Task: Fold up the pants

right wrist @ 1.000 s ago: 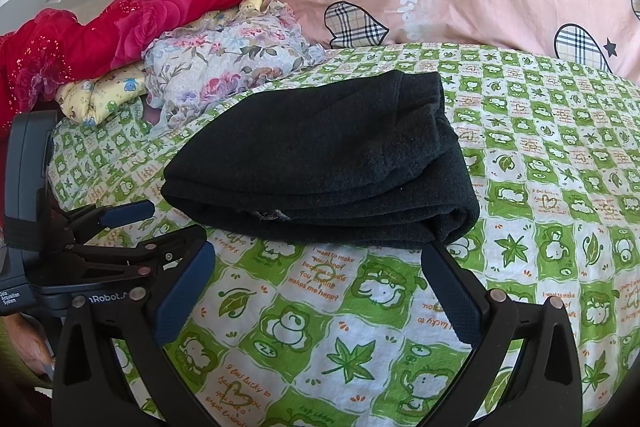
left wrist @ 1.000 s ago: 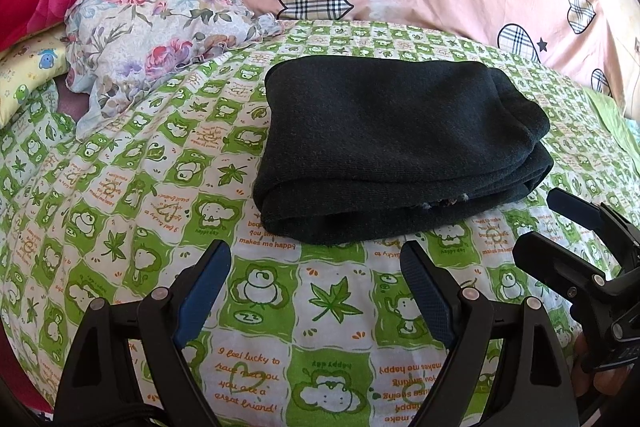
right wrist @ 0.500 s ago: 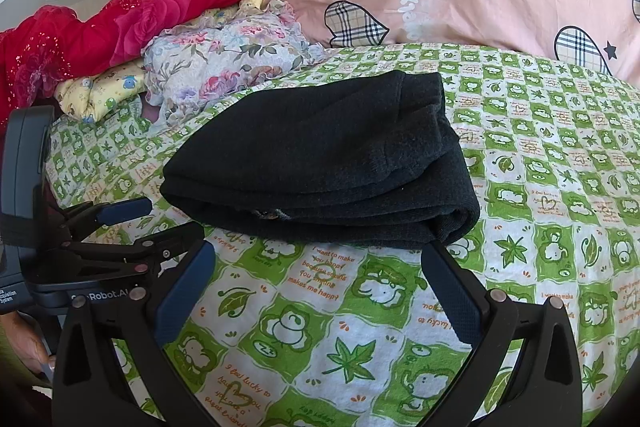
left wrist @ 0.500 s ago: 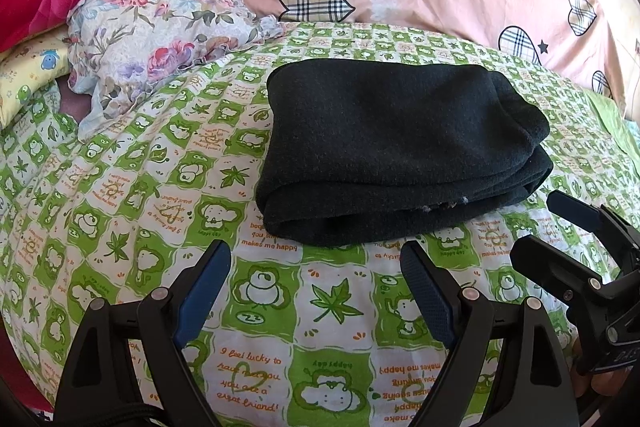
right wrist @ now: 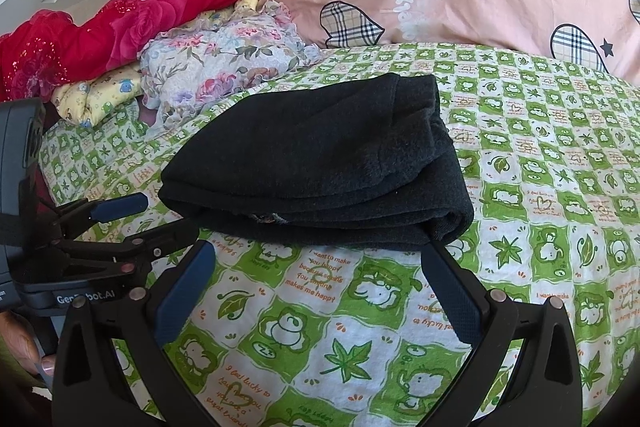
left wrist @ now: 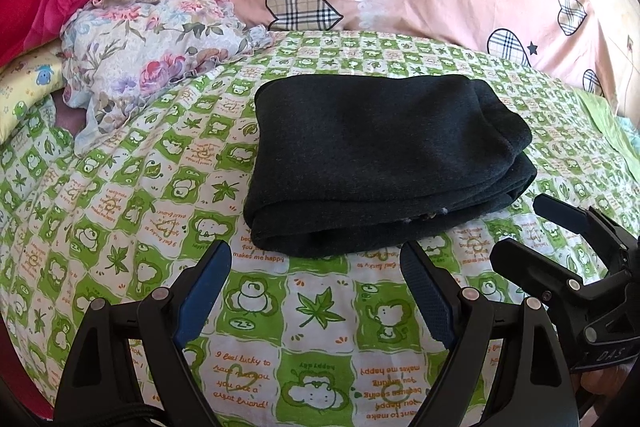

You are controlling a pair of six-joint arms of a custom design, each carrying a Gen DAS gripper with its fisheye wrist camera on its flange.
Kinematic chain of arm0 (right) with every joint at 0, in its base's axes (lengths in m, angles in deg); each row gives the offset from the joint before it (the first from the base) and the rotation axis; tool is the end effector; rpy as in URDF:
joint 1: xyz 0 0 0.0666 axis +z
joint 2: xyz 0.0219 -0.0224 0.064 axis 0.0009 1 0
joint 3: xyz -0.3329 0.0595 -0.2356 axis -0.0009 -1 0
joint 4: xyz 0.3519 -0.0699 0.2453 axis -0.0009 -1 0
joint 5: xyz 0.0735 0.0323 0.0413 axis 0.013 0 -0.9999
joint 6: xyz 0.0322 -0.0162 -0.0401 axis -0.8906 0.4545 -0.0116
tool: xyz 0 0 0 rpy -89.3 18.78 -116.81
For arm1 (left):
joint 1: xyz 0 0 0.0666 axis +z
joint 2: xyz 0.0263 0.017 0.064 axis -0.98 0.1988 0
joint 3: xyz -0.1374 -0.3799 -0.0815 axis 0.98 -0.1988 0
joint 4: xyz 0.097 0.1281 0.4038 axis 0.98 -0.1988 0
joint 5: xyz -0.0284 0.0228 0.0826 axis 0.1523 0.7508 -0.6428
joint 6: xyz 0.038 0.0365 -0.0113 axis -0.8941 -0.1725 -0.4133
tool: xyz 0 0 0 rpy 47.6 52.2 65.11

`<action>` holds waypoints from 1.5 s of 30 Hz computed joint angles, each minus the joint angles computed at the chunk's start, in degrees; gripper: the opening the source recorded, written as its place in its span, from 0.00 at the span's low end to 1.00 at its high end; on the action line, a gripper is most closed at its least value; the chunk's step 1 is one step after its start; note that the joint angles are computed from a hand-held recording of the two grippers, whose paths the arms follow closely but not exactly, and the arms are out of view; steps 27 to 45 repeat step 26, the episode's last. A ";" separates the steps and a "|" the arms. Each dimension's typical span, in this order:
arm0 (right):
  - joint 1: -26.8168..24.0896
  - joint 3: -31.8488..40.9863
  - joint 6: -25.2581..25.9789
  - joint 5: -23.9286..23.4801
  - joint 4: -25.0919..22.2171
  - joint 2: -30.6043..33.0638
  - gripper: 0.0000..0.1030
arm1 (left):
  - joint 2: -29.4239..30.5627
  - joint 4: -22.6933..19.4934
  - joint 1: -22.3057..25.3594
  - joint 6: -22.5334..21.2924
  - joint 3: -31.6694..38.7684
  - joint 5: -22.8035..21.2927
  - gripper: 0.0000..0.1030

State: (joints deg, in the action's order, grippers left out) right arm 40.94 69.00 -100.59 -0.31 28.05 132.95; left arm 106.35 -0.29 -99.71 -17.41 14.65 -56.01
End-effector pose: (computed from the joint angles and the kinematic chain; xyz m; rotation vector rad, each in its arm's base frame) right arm 0.4172 0.3396 0.2653 0.0401 2.1184 0.2167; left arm 0.5001 -0.1952 0.3068 0.4784 2.2614 -0.1970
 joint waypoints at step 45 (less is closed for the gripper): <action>-0.31 0.92 -0.06 -0.69 -2.69 -0.80 1.00 | -1.39 -2.48 -0.47 0.02 0.63 -1.16 0.83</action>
